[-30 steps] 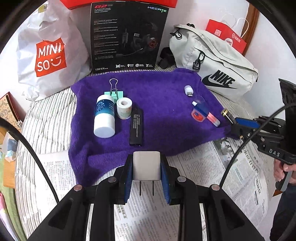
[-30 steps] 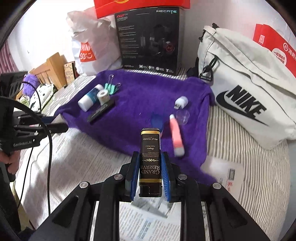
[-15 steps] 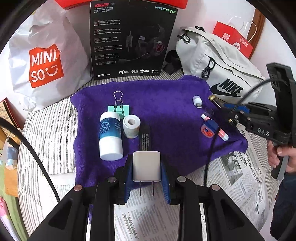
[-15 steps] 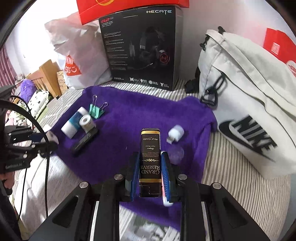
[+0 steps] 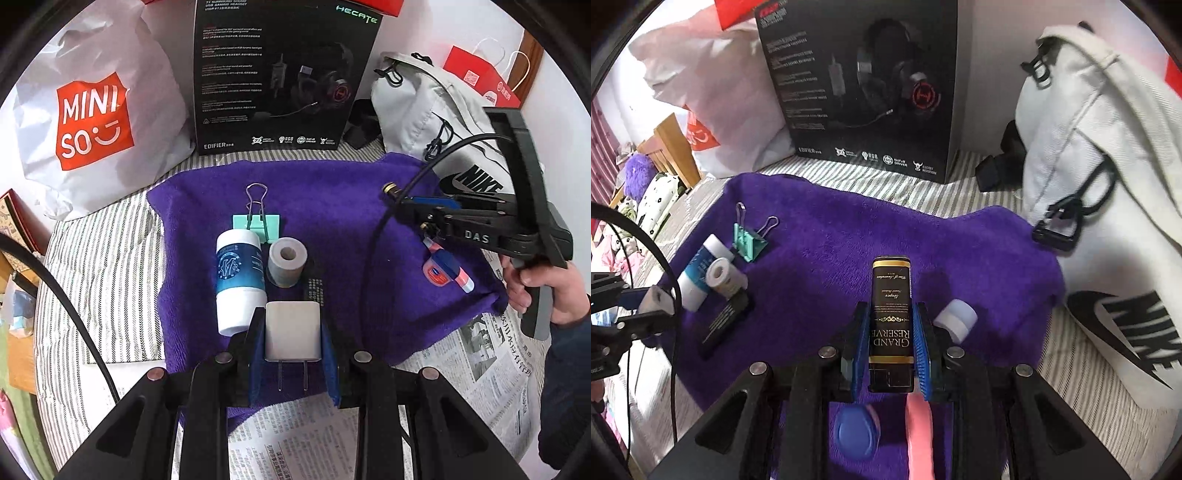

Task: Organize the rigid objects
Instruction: 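Carry the dark bottle with right gripper while left carries the charger onto the towel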

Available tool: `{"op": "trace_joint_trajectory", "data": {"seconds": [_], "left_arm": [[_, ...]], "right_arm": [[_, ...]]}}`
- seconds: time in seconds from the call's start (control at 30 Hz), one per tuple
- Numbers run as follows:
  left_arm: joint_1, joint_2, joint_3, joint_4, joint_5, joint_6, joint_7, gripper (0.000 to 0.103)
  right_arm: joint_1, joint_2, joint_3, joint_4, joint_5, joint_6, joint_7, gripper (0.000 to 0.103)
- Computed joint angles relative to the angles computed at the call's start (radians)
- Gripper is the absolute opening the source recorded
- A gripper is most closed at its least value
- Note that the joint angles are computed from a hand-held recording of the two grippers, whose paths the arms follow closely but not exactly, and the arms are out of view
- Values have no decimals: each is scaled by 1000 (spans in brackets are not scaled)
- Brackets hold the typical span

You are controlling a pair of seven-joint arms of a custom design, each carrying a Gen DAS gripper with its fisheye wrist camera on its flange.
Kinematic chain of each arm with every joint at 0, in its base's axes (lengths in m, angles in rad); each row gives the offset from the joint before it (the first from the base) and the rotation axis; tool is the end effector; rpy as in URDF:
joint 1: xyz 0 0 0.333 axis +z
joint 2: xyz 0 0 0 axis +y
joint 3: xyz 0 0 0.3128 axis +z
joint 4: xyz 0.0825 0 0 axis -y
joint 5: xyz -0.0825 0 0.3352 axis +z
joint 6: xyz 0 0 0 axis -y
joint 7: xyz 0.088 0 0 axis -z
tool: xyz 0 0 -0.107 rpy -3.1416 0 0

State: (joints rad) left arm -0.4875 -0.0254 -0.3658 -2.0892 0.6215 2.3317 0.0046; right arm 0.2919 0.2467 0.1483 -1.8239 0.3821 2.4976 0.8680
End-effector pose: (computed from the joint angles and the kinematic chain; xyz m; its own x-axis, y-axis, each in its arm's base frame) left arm 0.3508 -0.3891 0.4839 0.2870 -0.9471 0.1436 -0.7921 -0.3189 -0.5205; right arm 0.5596 0.2527 0.4680 0.7733 -0.6323 -0.0461 -0.5645 -0.6536 -0.5041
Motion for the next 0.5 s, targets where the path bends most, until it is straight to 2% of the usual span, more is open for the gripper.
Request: {"op": "trace_joint_trajectory", "data": {"seconds": [0.3,0.5], "left_arm": [[8,-2,5,-13,-7,21,5,26],[9,-5,4,-17,-10,25,5,26]], "right_arm": [[21,83,-4,80,-78,-34,67,23],[23,83,0,68,-104,-19,83,23]]}}
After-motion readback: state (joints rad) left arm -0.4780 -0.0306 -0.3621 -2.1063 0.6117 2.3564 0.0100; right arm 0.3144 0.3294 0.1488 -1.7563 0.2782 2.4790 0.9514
